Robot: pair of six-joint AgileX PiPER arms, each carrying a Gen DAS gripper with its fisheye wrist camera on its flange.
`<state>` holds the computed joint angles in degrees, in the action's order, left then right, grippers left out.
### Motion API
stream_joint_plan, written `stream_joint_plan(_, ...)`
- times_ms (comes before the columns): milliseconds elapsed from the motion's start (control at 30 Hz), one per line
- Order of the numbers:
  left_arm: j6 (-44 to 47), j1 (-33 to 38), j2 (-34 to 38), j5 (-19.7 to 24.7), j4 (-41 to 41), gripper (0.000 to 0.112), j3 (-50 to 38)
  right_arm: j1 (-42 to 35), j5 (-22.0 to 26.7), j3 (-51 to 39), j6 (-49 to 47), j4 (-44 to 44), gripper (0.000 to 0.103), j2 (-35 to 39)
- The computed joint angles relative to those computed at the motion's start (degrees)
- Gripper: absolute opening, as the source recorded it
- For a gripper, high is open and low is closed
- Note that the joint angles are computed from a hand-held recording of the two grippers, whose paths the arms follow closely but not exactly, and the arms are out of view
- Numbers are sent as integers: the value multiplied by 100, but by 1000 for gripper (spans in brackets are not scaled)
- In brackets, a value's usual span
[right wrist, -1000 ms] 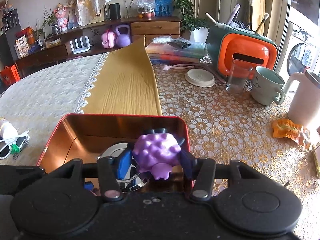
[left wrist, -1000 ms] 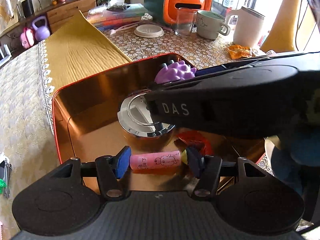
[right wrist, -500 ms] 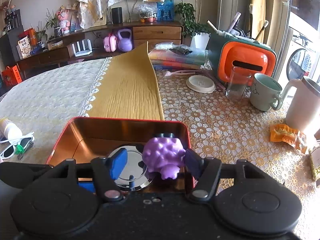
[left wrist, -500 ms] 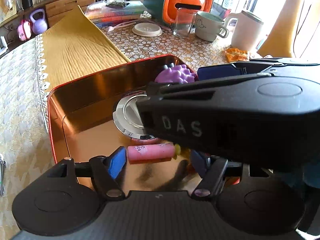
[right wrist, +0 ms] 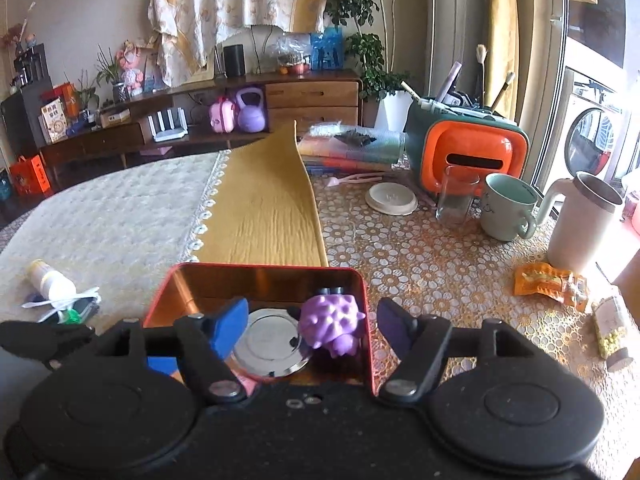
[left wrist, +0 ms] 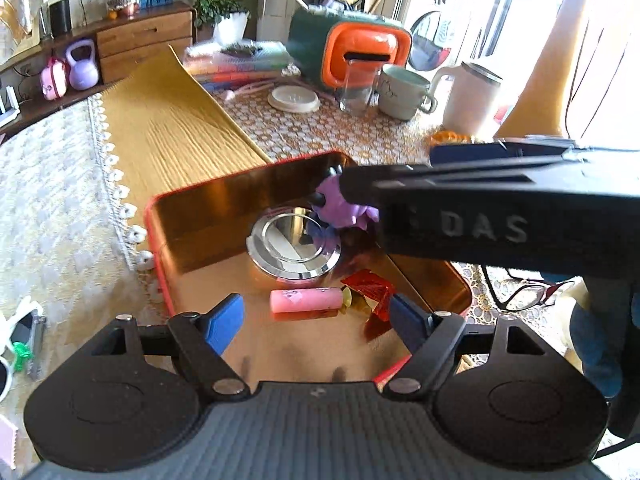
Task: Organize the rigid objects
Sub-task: 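Open both grippers to drop the tube and ball into the red box, then withdraw both tools from the red box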
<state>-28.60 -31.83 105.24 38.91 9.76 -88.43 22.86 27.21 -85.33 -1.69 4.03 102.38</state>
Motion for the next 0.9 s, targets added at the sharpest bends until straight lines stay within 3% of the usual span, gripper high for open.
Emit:
stream_joint_plan(267,-231,26,-1034,-158,474,80,927,200,-9,500,109,137,75,-685)
stream_joint_plan(433,-606,-29,-1761,-113,1105,80,1541,463,-51,762,382,-11,85,-1054)
stream_joint_plan(667,-468,200,-2745,10,1038,85,2266,884,-26,1035,921,-306,90,-1402)
stream_joint_plan(900,-606,342,-3511,255,1351,85,2849,1396,-170,1338,1734,-839,103,-1595)
